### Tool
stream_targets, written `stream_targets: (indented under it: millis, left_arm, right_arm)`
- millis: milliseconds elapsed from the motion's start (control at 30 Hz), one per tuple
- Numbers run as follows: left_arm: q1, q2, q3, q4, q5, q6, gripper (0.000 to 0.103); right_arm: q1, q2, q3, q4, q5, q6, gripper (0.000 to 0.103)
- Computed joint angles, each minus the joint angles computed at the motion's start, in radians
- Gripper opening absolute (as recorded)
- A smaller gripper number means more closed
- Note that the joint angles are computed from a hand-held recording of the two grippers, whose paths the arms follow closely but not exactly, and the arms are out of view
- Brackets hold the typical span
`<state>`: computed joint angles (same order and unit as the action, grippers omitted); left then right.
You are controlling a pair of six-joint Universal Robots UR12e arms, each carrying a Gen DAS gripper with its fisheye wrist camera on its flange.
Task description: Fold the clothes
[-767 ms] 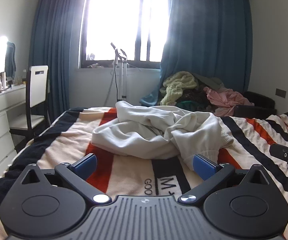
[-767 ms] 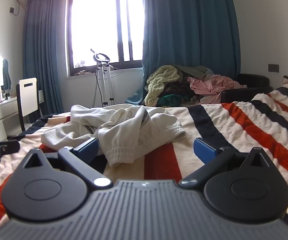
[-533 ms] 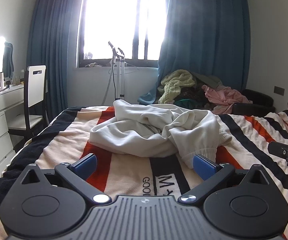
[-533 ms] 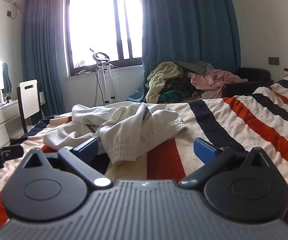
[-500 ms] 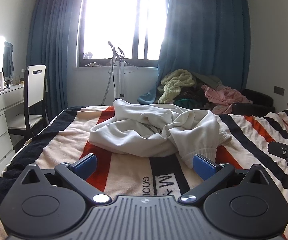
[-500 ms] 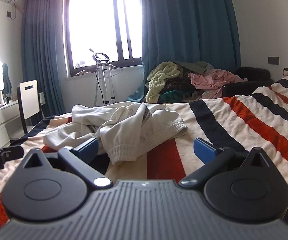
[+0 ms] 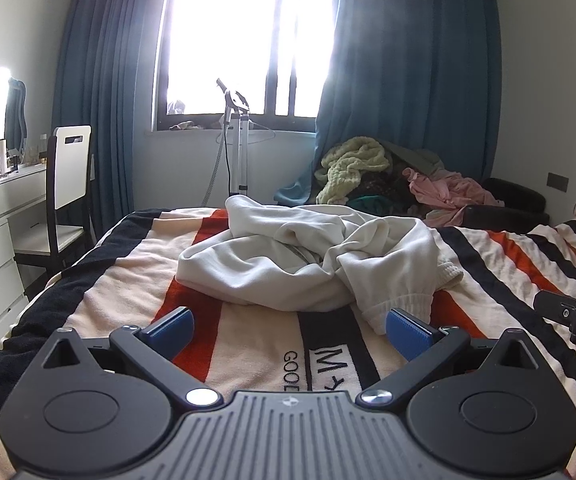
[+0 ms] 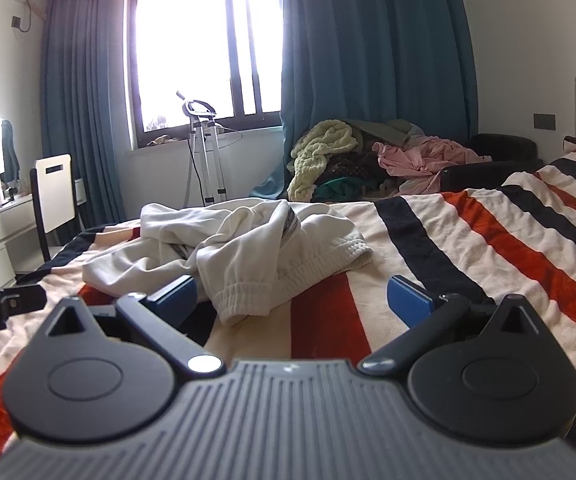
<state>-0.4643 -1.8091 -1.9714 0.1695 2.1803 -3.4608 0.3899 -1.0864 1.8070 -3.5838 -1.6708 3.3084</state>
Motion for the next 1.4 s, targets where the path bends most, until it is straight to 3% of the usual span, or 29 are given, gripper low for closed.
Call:
stream_targets:
  millis: [233,367,500,600,700,767,833,967,1133,1267,1333,1400]
  left_arm:
    - [0.004,-0.008,0.003,-0.020,0.029,-0.022,0.103]
    - [0.011,-0.014,0.003,-0.026,0.021,-0.025,0.103]
    - [0.005,-0.028,0.013,-0.041,0.067,-0.029,0.103]
    - [0.002,-0.036,0.022,-0.064,0.108,-0.034,0.103]
    - [0.005,-0.040,0.026,-0.071,0.100,-0.037,0.103]
    - [0.001,-0.053,0.035,-0.057,0.100,-0.010,0.103]
    - [-0.007,-0.082,0.058,-0.025,0.105,0.065,0.103]
    - [-0.020,-0.161,0.130,0.063,0.065,0.312,0.103]
    - [-0.025,-0.273,0.245,0.038,-0.044,0.555,0.103]
    - [-0.038,-0.399,0.369,-0.041,0.021,0.689,0.103]
    - [-0.040,-0.459,0.415,0.025,0.035,0.830,0.103]
    - [-0.041,-0.504,0.471,0.073,0.070,0.909,0.103]
  right_arm:
    - [0.006,-0.007,-0.036,0.001,0.012,0.099,0.103]
    - [0.023,0.001,-0.099,-0.021,-0.016,0.070,0.103]
    - [0.019,0.013,-0.157,-0.067,0.015,0.025,0.103]
    - [0.012,0.019,-0.162,-0.110,-0.012,-0.001,0.103]
    - [-0.018,-0.003,-0.108,-0.040,0.019,0.063,0.103]
    - [-0.025,-0.011,-0.078,0.007,-0.026,0.089,0.103]
    - [-0.025,-0.013,-0.062,0.029,-0.101,0.115,0.103]
    - [-0.026,-0.002,-0.060,0.065,-0.239,0.205,0.103]
    - [-0.054,-0.003,-0.050,0.142,-0.226,0.375,0.103]
    - [-0.064,0.005,-0.057,0.220,-0.260,0.428,0.103]
    - [-0.069,0.012,-0.062,0.250,-0.268,0.449,0.103]
    - [-0.072,0.028,-0.071,0.255,-0.268,0.442,0.103]
